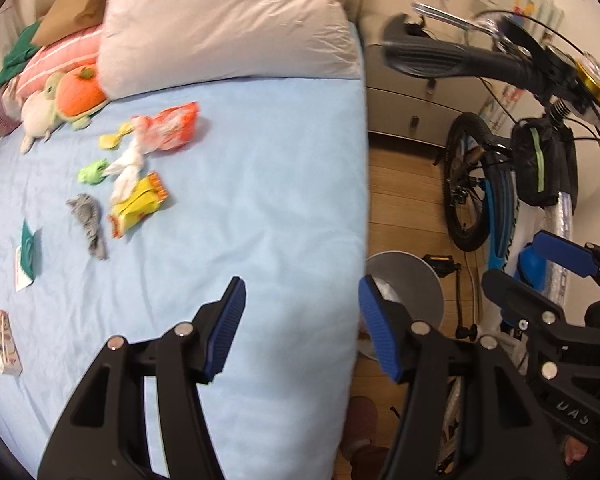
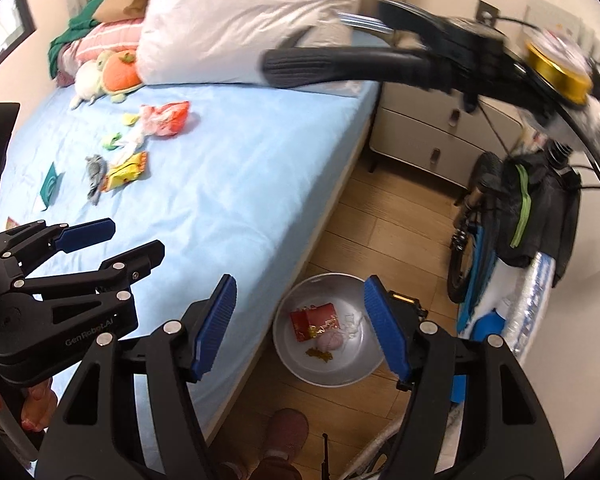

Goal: Collect trash
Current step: 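Move both tools back over the bed toward the carton and leaflet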

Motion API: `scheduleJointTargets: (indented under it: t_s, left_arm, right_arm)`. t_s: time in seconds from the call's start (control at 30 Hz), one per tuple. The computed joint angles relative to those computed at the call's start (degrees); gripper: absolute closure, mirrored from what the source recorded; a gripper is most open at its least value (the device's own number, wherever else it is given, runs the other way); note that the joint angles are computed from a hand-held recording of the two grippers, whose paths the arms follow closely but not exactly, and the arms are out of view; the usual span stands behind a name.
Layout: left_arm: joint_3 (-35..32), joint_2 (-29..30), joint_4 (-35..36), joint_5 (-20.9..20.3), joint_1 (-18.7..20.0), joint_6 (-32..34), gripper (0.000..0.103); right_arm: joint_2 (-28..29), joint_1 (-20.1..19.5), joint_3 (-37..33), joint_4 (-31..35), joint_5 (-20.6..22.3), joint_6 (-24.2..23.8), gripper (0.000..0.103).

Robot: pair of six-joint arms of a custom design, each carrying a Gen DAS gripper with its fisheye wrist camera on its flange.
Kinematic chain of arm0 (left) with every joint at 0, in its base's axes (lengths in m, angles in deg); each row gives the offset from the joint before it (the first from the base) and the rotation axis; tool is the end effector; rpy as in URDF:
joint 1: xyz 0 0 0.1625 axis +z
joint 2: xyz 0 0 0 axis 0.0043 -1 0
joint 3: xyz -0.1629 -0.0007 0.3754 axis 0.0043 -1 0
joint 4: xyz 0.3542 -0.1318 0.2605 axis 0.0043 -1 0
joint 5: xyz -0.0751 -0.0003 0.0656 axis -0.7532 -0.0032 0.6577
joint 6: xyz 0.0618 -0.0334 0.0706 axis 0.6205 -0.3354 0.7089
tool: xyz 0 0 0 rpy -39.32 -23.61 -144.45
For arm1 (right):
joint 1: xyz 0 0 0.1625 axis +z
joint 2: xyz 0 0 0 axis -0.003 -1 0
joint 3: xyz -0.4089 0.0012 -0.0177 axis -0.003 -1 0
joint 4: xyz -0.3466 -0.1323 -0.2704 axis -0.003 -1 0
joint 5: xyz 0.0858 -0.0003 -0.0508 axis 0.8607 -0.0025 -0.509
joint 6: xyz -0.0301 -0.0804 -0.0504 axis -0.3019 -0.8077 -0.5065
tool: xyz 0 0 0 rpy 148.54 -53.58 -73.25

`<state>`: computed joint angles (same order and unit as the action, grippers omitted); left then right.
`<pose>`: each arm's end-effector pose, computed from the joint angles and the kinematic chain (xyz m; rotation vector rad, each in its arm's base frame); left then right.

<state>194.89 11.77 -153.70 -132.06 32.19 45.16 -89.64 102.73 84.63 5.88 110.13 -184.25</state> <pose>-0.3378 -0.4283 -0.0011 1.1056 2.3738 -0.1435 0.1212 -0.3108 0.2346 -0.2738 -2.1618 0.7945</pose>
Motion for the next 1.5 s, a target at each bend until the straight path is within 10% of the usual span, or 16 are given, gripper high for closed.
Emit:
scheduleJointTargets:
  t_s: [0.77, 1.5]
  left_arm:
    - [3.92, -29.52, 15.41, 25.46, 18.89, -6.56, 0.038]
    - [-11.96, -12.57, -1.66, 30.59, 35.07, 6.11, 0.038]
  right_arm:
    - [46.17, 16.08, -40.91, 6.16, -11.00, -7.99, 0.039]
    - [81.24, 7.43, -95.19, 23.62, -19.22, -22.17, 0.039]
